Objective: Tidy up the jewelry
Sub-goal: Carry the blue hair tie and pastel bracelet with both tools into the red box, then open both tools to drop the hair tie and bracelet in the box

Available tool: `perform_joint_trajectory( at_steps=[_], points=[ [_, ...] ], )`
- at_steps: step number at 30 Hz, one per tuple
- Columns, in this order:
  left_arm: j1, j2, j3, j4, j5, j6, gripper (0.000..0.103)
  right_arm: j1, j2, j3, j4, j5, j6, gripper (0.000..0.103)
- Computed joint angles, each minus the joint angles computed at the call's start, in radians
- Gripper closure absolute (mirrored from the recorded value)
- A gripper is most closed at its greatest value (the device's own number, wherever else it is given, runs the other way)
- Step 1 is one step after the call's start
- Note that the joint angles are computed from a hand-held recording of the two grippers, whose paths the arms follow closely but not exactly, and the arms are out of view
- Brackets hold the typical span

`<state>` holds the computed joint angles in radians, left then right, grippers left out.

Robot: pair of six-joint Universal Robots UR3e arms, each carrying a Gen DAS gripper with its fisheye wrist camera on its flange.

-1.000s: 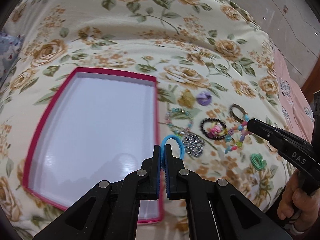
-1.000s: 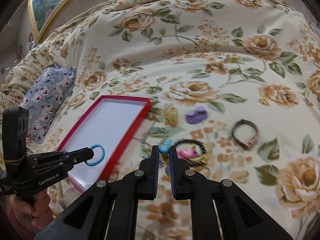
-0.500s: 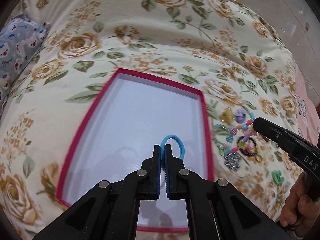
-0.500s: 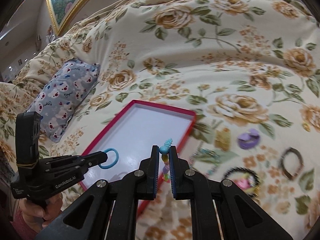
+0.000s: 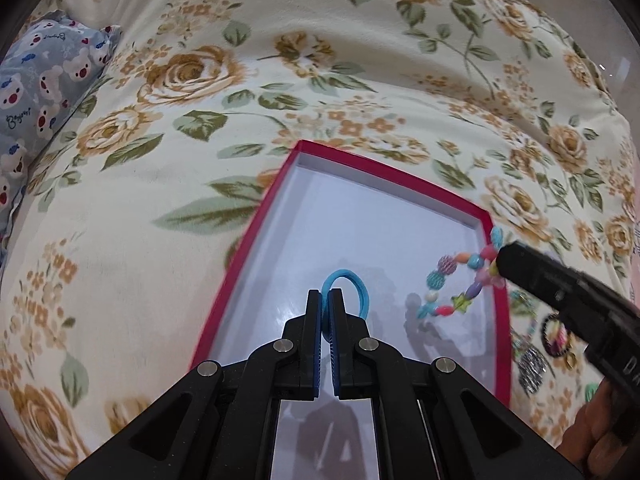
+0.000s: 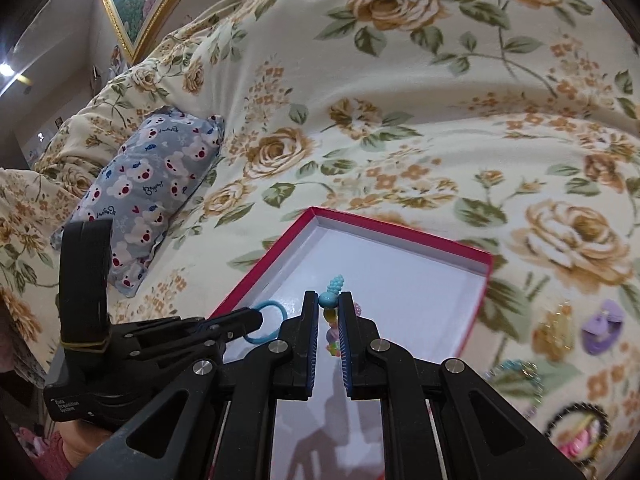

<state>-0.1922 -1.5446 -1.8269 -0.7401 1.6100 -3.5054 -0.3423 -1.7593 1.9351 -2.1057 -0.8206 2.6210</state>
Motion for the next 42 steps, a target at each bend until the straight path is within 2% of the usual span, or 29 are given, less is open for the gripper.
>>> perform_joint_trajectory(
  at_steps=[7, 14, 18, 22, 25, 27, 29, 32, 36, 41, 42],
  points=[
    [0.023, -0.129, 0.066, -0.004, -0.006, 0.008, 0.1, 0.01, 0.088, 0.038, -0.063, -0.079, 0.014, 0.094],
    [0.006, -0.178, 0.111, -0.02, 0.017, 0.018, 0.099, 0.018, 0.107, 0.042, -0.063, -0.115, -0.007, 0.094],
    [-0.005, -0.177, 0.116, -0.033, 0.031, 0.022, 0.096, 0.026, 0.109, 0.04, -0.066, -0.132, -0.007, 0.089],
    [-0.01, -0.157, 0.107, -0.043, 0.048, 0.017, 0.081, 0.02, 0.102, 0.042, -0.052, -0.128, -0.005, 0.089],
    [-0.011, -0.124, 0.088, -0.047, 0.055, 0.011, 0.081, 0.011, 0.09, 0.042, -0.036, -0.123, -0.004, 0.085],
    [-0.011, -0.1, 0.074, -0.051, 0.055, 0.009, 0.08, 0.004, 0.082, 0.038, -0.021, -0.115, -0.004, 0.073],
    [-0.015, -0.073, 0.059, -0.057, 0.062, 0.003, 0.072, -0.006, 0.064, 0.041, -0.007, -0.104, -0.01, 0.07],
    [-0.023, -0.028, 0.033, -0.063, 0.075, -0.011, 0.068, -0.025, 0.028, 0.045, 0.028, -0.093, -0.027, 0.07],
    [-0.017, 0.045, -0.005, -0.08, 0.061, -0.032, 0.062, -0.091, -0.053, 0.055, 0.12, -0.059, -0.08, 0.07],
    [-0.035, 0.12, -0.032, -0.1, 0.061, -0.063, 0.04, -0.222, -0.183, 0.064, 0.287, -0.013, -0.182, 0.064],
    [-0.044, 0.135, -0.038, -0.098, 0.063, -0.072, 0.04, -0.255, -0.208, 0.06, 0.334, -0.007, -0.211, 0.064]
  ],
)
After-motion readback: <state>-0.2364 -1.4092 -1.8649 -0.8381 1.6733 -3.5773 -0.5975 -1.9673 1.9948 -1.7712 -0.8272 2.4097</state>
